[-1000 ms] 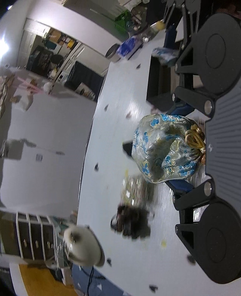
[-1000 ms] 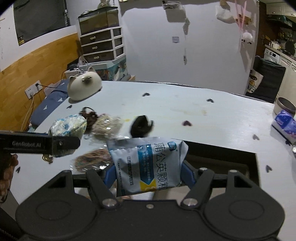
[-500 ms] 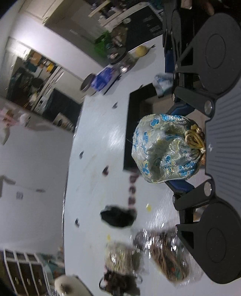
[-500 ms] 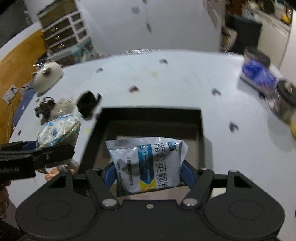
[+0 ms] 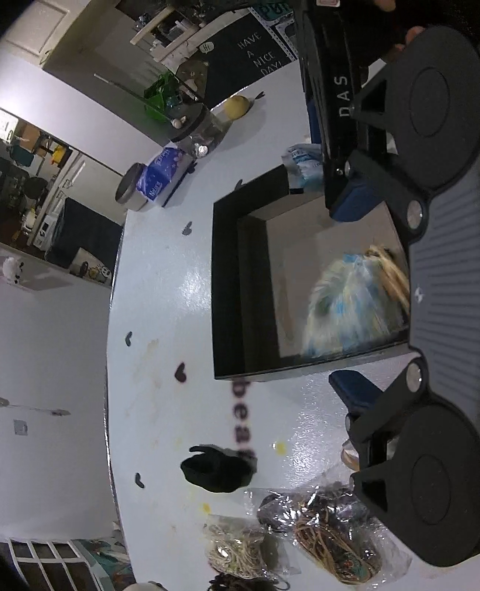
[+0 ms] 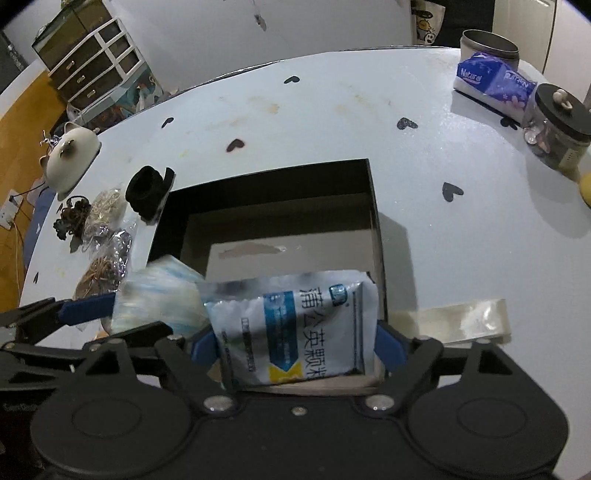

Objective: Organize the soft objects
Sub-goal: 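Carry the pouch and sachet into the black box with both tools, then open both tools in the box and lift them away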

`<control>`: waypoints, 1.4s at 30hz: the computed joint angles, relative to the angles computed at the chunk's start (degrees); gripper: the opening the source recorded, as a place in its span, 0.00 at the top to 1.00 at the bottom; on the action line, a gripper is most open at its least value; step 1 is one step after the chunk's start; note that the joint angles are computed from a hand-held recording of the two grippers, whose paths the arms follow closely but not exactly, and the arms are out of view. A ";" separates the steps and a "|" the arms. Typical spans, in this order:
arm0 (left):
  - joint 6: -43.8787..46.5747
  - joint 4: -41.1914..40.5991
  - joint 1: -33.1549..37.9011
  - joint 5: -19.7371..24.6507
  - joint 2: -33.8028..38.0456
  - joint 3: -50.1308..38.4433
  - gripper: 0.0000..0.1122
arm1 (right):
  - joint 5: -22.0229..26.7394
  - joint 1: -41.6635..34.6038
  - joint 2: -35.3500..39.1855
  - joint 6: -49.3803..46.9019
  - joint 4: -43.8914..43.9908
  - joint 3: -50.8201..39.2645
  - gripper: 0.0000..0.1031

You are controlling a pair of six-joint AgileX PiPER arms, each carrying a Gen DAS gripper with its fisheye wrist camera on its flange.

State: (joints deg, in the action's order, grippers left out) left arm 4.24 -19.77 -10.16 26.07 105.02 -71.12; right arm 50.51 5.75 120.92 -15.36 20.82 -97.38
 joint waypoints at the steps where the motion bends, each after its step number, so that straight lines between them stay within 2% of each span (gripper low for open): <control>1: 0.18 -0.08 0.00 -0.05 -0.04 -0.02 0.22 | 0.04 0.01 -0.13 0.11 -0.04 0.09 0.17; 5: 2.21 -1.66 0.15 -0.25 -0.56 0.61 0.24 | 0.59 -0.36 -0.48 0.31 0.44 0.31 0.16; 8: 2.02 -1.23 0.15 -0.62 -1.01 1.06 0.29 | 1.42 -0.70 -0.40 0.39 1.09 0.12 0.13; 14: -2.88 2.39 0.55 -0.87 -1.37 1.64 0.38 | 3.33 -0.35 0.29 0.66 0.77 -1.22 0.06; 21: -6.69 5.01 1.10 -0.83 -1.32 1.94 0.42 | 3.27 -0.28 -0.25 1.11 -0.81 -2.50 0.06; 22: -7.49 5.85 1.07 -0.44 -1.08 1.72 0.43 | 3.10 -0.41 -0.23 1.16 -0.84 -2.75 0.12; 23: -8.28 6.86 1.01 -0.08 -0.70 1.44 0.43 | 3.40 -0.70 0.20 0.76 -0.20 -3.40 0.25; 24: -9.20 8.18 0.89 0.42 -0.10 0.96 0.43 | 4.35 -0.89 0.94 0.43 0.39 -4.55 0.32; 26: -11.53 11.55 0.56 2.04 1.66 -0.58 0.44 | 7.52 -0.89 3.37 -0.18 1.26 -8.01 0.57; 28: -14.13 15.77 -0.04 4.36 3.95 -2.73 0.44 | 11.51 -0.28 6.24 -0.59 1.43 -11.89 0.66; 30: -16.22 19.32 -0.59 6.63 6.21 -4.99 0.43 | 13.58 0.64 7.58 -0.95 0.60 -13.89 0.68; 35: -19.53 25.43 -2.08 10.47 9.91 -8.72 0.44 | 12.77 1.56 6.96 -1.76 -0.07 -12.92 0.68; 42: -20.53 23.00 -1.38 5.02 4.95 -3.28 0.42 | 9.83 0.21 4.56 -2.44 0.94 -9.62 0.65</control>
